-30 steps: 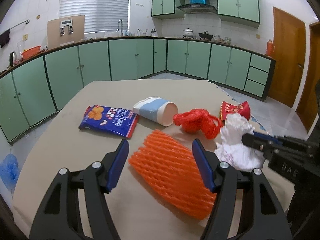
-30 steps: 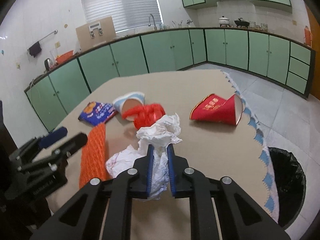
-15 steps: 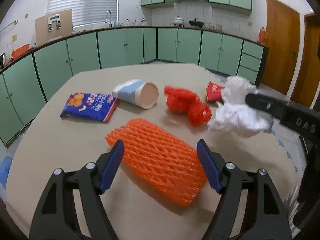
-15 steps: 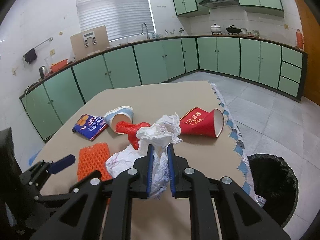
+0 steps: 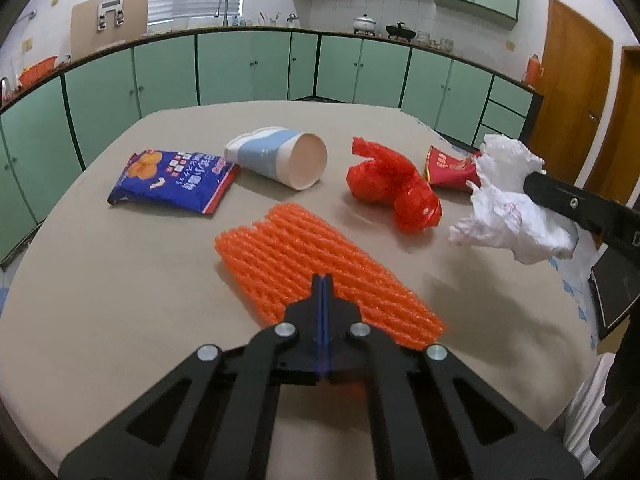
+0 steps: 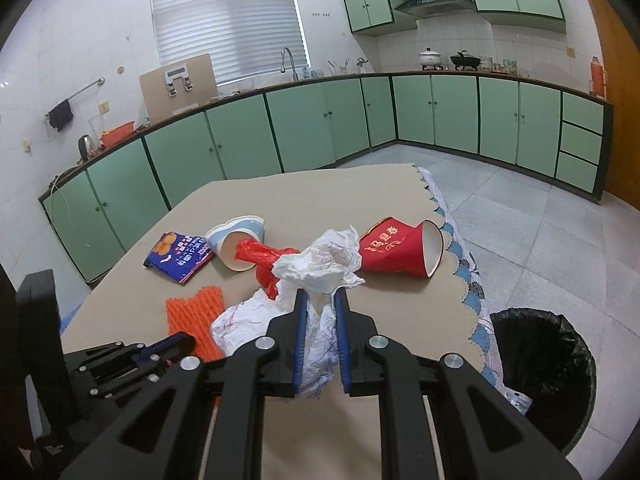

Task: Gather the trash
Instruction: 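Lift the white tissue with the right tool while the left tool grasps the orange foam net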

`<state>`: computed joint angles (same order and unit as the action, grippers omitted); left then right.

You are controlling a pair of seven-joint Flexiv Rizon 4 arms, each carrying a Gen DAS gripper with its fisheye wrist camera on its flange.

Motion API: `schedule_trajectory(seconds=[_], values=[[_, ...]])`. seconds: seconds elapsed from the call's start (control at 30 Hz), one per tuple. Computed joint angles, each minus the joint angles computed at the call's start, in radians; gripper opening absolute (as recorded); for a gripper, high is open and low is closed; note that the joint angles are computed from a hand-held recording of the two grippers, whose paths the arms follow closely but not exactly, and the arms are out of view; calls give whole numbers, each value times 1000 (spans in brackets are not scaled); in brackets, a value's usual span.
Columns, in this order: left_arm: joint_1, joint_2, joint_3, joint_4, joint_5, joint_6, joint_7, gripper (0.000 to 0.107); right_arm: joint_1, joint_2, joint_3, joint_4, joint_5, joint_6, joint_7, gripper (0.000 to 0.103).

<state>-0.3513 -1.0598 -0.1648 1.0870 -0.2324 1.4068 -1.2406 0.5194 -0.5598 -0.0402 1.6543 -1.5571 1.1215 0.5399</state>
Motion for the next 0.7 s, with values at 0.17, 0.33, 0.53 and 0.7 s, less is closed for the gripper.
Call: schedule_trajectory(seconds=[0.17,0.33,0.53,0.7], values=[[25,13,-49,17,-11,52,18,0,1,11,0,5,-18,-14,7,14],[44,29,-97,25,-21,107,45,0,-4,29,7,12,-38,-36,15,14],[67,38,-172,21,-23,154,102,0,-17,61,21,28,-66,-56,21,14],[68,33,-199,7,-29,164,136,0,-23,70,34,33,-69,-73,8,14]])
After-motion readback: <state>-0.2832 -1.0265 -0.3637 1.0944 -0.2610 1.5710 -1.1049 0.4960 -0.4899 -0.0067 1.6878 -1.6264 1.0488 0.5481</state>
